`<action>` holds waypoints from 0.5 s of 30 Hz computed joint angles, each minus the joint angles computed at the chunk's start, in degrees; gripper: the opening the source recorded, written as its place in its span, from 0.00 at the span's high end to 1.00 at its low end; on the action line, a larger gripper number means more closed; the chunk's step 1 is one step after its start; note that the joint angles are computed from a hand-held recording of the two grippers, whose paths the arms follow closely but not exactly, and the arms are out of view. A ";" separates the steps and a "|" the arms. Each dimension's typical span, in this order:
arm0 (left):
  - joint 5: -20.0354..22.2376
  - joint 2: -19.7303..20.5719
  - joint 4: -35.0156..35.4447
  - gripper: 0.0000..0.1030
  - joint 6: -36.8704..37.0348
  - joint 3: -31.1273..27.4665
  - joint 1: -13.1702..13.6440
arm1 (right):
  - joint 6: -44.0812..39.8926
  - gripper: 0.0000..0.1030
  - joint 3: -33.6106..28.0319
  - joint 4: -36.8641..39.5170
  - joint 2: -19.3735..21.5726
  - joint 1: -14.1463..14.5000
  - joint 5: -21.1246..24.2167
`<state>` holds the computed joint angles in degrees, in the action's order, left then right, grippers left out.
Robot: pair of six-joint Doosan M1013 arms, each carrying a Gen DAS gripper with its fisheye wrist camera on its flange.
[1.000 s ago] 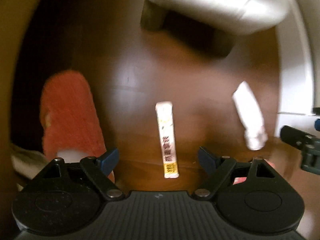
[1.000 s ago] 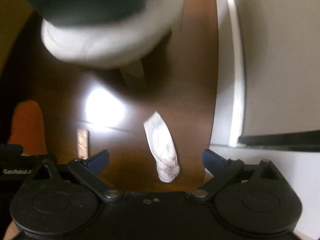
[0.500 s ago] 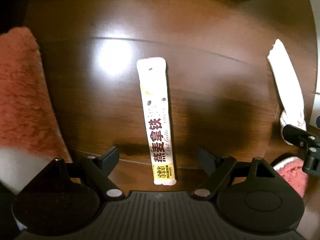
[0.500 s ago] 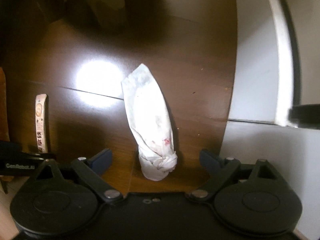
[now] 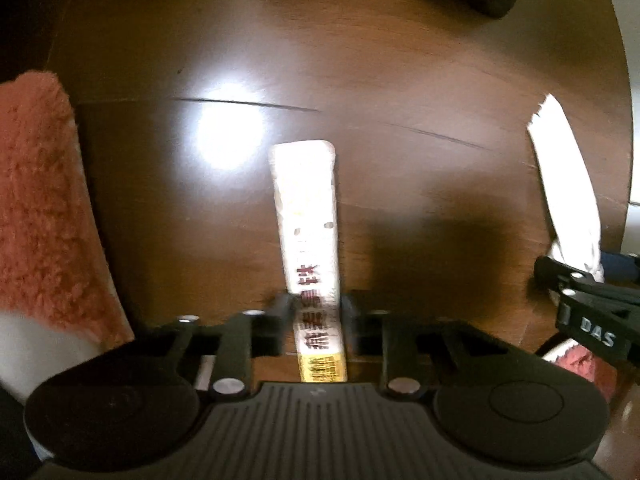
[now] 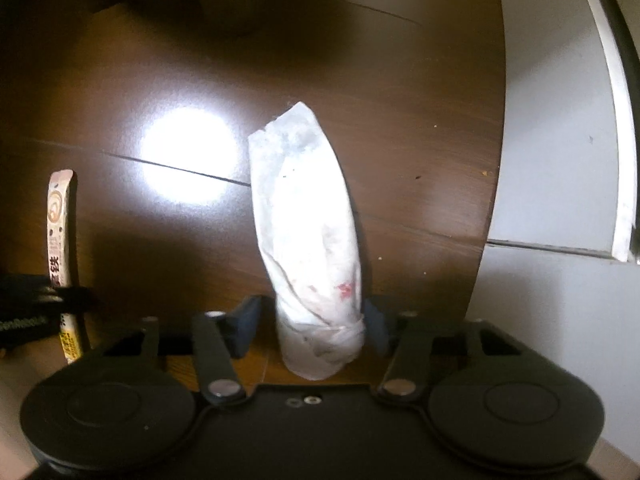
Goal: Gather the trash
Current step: 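Lower the left tool to grasp the coffee stick packet while the right grasps the white tissue, then lift both tools and carry the coffee packet and white tissue over the wastebasket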
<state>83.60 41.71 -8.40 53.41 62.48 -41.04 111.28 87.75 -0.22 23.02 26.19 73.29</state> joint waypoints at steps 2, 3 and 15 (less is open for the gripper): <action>0.13 0.03 -0.38 0.79 0.69 -0.19 0.22 | 0.73 0.68 -0.15 -0.30 -0.14 0.24 -0.02; -0.08 -0.08 -0.62 0.79 0.53 0.00 0.31 | 1.28 0.72 -0.20 -0.55 -0.17 0.45 -0.03; 1.68 -1.67 0.87 0.81 -0.05 -2.85 1.26 | 7.43 0.86 -3.88 -0.01 -2.39 0.97 1.56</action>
<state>85.28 40.04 -7.53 53.36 59.62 -39.78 118.71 83.87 -0.22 20.64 27.17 74.84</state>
